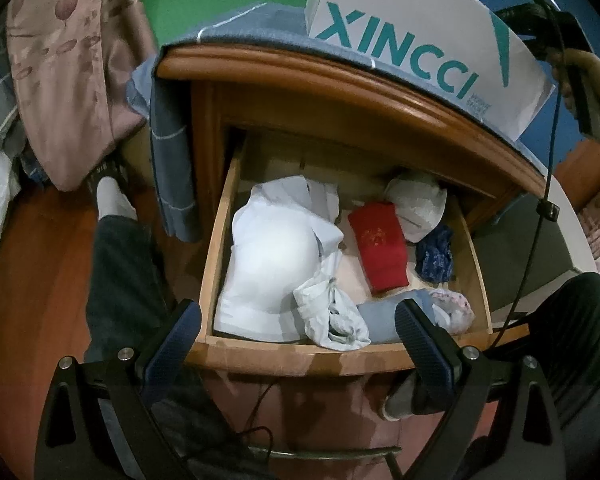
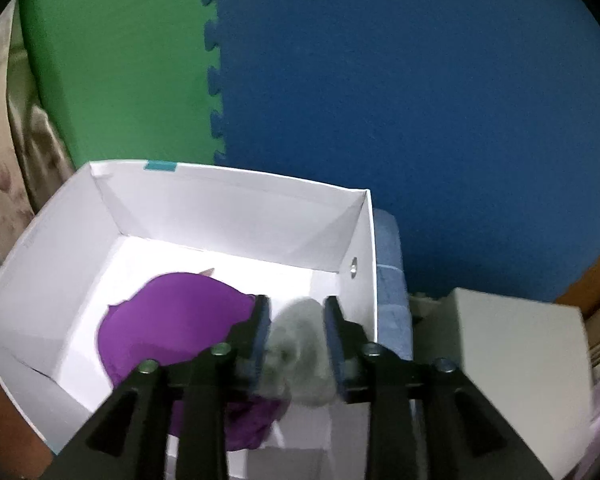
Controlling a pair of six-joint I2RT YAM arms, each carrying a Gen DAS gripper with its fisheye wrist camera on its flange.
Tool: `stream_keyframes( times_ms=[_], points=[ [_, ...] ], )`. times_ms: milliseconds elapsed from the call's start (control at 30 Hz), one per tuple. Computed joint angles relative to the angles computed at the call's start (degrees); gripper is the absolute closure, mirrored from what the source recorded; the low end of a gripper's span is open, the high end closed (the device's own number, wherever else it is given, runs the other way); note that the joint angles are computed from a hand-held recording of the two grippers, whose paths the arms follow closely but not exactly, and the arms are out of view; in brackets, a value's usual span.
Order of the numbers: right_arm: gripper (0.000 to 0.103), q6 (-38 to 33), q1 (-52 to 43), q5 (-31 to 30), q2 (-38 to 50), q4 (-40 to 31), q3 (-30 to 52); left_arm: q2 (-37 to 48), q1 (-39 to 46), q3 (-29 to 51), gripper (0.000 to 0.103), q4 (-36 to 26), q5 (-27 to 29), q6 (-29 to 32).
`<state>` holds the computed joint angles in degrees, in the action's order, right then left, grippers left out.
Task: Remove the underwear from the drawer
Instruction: 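Lower the grey sock into the shoebox and open the right tool, then reach the left tool into the drawer and grasp the white underwear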
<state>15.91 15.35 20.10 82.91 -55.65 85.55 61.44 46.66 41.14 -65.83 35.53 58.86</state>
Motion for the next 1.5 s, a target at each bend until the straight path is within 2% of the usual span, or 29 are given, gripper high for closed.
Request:
stream_keyframes(
  times_ms=[33, 133, 200, 267, 333, 400, 500, 633, 700, 767, 800, 900, 967, 1000, 1067, 1200, 1333, 1367, 1400, 1433, 1467, 1500],
  points=[
    [0.059, 0.2, 0.2, 0.3, -1.1, 0.5, -0.7, -0.4, 0.2, 0.0, 0.007, -0.3, 0.0, 0.4],
    [0.059, 0.3, 1.7, 1.2, -6.5, 1.9, -2.2, -1.1, 1.1, 0.3, 0.007, -1.4, 0.0, 1.7],
    [0.053, 0.5, 3.3, 2.2, -10.9, 1.9, -3.0, -2.1, 0.9, -0.1, 0.007, -1.5, -0.2, 1.5],
    [0.040, 1.1, 6.5, 4.0, -17.8, 2.6, -5.8, -2.6, 0.7, 0.1, 0.007, -1.9, -0.2, 1.6],
    [0.032, 1.9, 12.1, 8.8, -24.1, 2.6, -9.6, -3.2, 0.7, 0.0, 0.007, -2.4, 0.1, 1.9],
    [0.030, 4.4, 19.6, 14.5, -29.6, 0.4, -14.4, -3.7, 0.8, -0.1, 0.007, -2.8, 0.1, 2.4],
    [0.029, 14.2, 30.1, 20.4, -36.7, -4.8, -24.0, -4.7, -0.5, -0.5, 0.007, -1.9, -1.0, 1.1],
    [0.029, 30.5, 38.2, 19.5, -45.0, -8.8, -37.6, -5.0, -4.7, -1.1, 0.007, -0.3, -3.1, -2.3],
    [0.029, 38.2, 42.4, 18.6, -48.5, -10.2, -43.2, -4.6, -9.7, -1.3, 0.007, 0.7, -5.9, -5.5],
    [0.029, 46.1, 49.2, 21.1, -49.7, -12.9, -46.7, -5.0, -13.9, -1.5, 0.007, 1.6, -7.1, -9.1],
    [0.029, 47.4, 50.1, 21.0, -49.9, -13.1, -47.5, -5.2, -16.1, -1.6, 0.007, 2.2, -7.5, -11.2],
    [0.029, 45.7, 48.8, 20.4, -53.0, -12.8, -48.1, -2.7, -24.7, -2.0, 0.007, 5.5, -9.5, -21.2],
    [0.029, 49.2, 50.8, 21.9, -54.3, -15.1, -48.5, 2.1, -29.8, -2.0, 0.008, 8.1, -10.7, -28.9],
    [0.029, 47.8, 48.8, 20.2, -56.1, -14.4, -49.2, 3.9, -31.4, -2.2, 0.008, 9.3, -11.3, -31.8],
    [0.029, 47.3, 47.6, 19.1, -57.1, -13.8, -49.8, 8.3, -35.7, -2.7, 0.011, 13.2, -15.1, -38.8],
    [0.029, 49.0, 49.4, 19.4, -57.2, -15.2, -49.6, 15.1, -41.2, -3.4, 0.018, 18.3, -20.8, -45.8],
    [0.029, 48.6, 51.2, 19.0, -54.7, -14.1, -49.8, 19.0, -46.5, -4.7, 0.021, 21.1, -24.6, -48.8],
    [0.029, 47.9, 51.4, 18.7, -53.9, -13.5, -49.9, 19.8, -46.9, -4.9, 0.024, 21.6, -24.8, -49.1],
    [0.029, 47.6, 51.7, 18.6, -53.3, -13.0, -50.0, 21.0, -47.4, -5.1, 0.035, 22.1, -24.9, -49.4],
    [0.029, 47.1, 51.8, 18.4, -52.8, -12.5, -50.0, 21.8, -47.9, -5.2, 0.059, 22.2, -25.2, -49.6],
    [0.029, 46.8, 52.0, 18.3, -52.3, -12.2, -50.1, 21.4, -47.9, -5.4, 0.069, 22.0, -24.9, -48.9],
    [0.029, 46.4, 52.1, 18.1, -51.9, -12.0, -50.1, 20.6, -47.5, -5.6, 0.070, 21.5, -24.0, -47.6]
  ],
)
